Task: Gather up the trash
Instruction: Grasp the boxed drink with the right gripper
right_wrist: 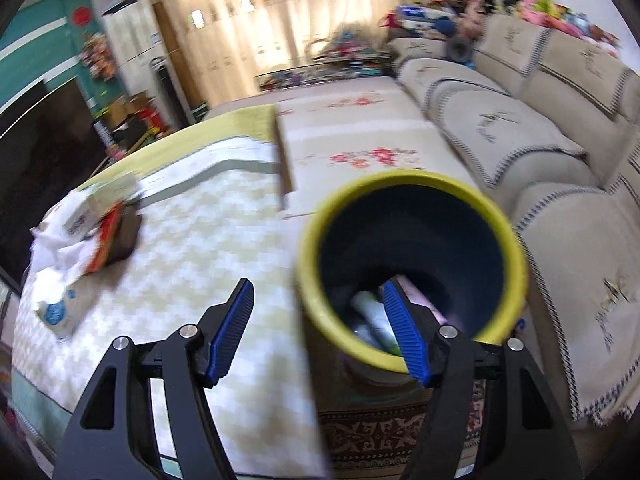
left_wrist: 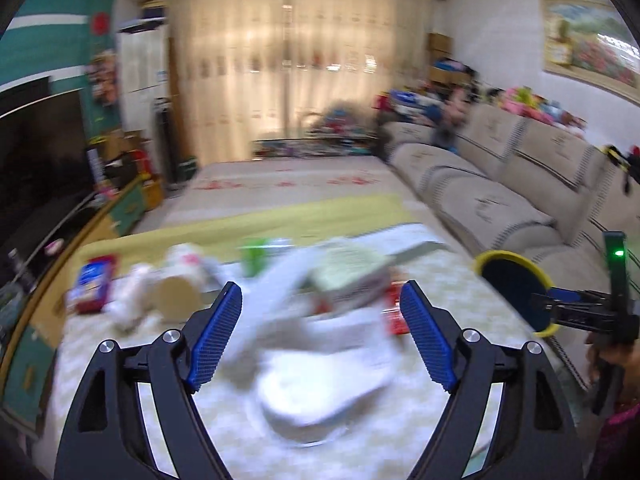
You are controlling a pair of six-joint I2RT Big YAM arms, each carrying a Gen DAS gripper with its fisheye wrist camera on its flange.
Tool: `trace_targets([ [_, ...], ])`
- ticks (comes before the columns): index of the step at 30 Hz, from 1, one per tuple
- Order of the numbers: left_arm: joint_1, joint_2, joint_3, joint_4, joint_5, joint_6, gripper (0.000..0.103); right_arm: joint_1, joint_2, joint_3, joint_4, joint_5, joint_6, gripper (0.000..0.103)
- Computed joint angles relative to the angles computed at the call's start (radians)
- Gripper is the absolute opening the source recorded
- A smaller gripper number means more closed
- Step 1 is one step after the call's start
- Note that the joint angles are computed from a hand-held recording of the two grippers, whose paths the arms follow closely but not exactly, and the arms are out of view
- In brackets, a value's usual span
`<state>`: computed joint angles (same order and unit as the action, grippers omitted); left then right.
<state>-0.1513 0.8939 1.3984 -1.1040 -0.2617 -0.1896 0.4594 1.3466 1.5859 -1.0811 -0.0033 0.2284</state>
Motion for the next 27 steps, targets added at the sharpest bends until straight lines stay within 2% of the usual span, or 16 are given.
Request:
trace_targets([
  [4,0.206,-0.062,-0.056,0.011,0.107,0.056,0.082,0.092,0.046,0.067,-0.005,0.012,-0.011,0.064],
  [7,0.320,-0.086,-0.092,0.031,0.155,0.098,0.082,0.150,0.080,0.121,-0.001,0.013,-0.010,0.064],
  [11,0.430,-0.119,-0.133,0.051,0.230,0.129,0.083,0.236,0.146,0.220,-0.006,0.042,-0.036,0.064],
  [12,0.416,-0.123,-0.135,0.051,0.217,0.118,0.084,0.252,0.165,0.243,-0.004,0.051,-0.047,0.064],
  [16,0.475,-0.143,-0.168,0.077,0.268,0.141,0.087,0.309,0.232,0.328,-0.010,0.077,-0.092,0.065],
  [19,0.495,-0.155,-0.197,0.108,0.295,0.139,0.087,0.341,0.288,0.385,-0.002,0.129,-0.117,0.077],
  [27,0.513,-0.143,-0.218,0.113,0.375,0.113,0.087,0.358,0.397,0.498,-0.033,0.184,-0.161,0.083],
])
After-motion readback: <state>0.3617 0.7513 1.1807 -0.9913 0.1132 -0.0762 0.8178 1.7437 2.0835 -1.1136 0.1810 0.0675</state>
